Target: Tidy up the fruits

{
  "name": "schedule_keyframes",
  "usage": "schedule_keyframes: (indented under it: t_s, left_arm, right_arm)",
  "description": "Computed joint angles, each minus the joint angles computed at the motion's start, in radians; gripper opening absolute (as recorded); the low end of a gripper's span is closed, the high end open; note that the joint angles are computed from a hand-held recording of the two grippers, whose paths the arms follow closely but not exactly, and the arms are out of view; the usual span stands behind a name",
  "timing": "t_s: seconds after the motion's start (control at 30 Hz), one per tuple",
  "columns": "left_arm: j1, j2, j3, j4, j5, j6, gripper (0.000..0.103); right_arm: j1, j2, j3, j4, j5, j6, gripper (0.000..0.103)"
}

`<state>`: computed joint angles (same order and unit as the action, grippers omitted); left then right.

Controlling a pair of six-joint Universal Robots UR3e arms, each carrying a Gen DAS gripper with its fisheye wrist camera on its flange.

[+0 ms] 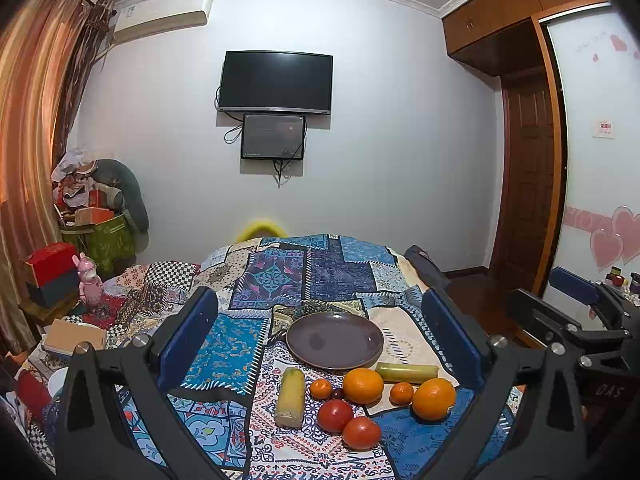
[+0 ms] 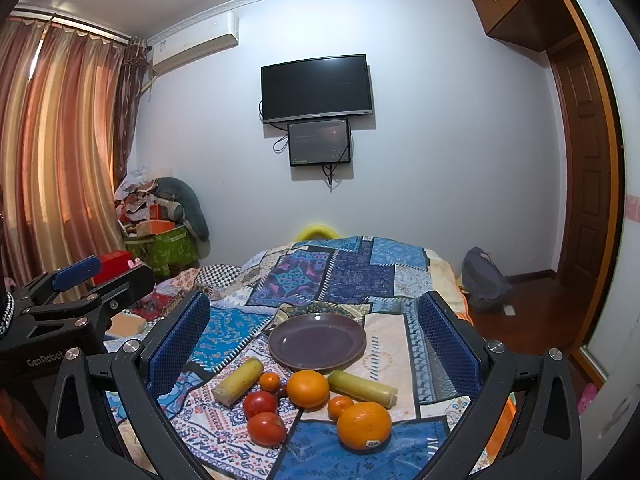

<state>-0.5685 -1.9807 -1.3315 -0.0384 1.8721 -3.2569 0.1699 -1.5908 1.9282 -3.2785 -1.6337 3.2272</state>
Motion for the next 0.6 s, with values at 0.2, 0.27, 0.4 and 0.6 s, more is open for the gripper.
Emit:
schedule_keyframes:
  t_s: [0.2, 0.27, 0.4, 0.6]
  left_arm:
    - [-0.001, -0.002, 0.002, -0.001, 0.002, 0.0, 0.103]
    - [-0.001, -0.002, 0.002, -0.001, 0.002, 0.0, 0.103]
    - [0.0, 0.0, 0.004, -0.004, -0.003, 0.001, 0.103]
    - [0.002, 0.005, 0.002, -0.003, -0.011, 0.005, 0.103]
  right_arm:
    - [0.003, 0.001, -0.001, 0.0, -0.002, 0.001, 0.103]
    - [0.0, -0.002, -0.001, 0.003, 0.002, 0.001, 0.103]
    - [-0.002, 0.0, -0.004, 0.005, 0.004, 0.0, 0.103]
    - [-0.011, -0.004, 0.006, 0.006, 0.018, 0.0, 0.103]
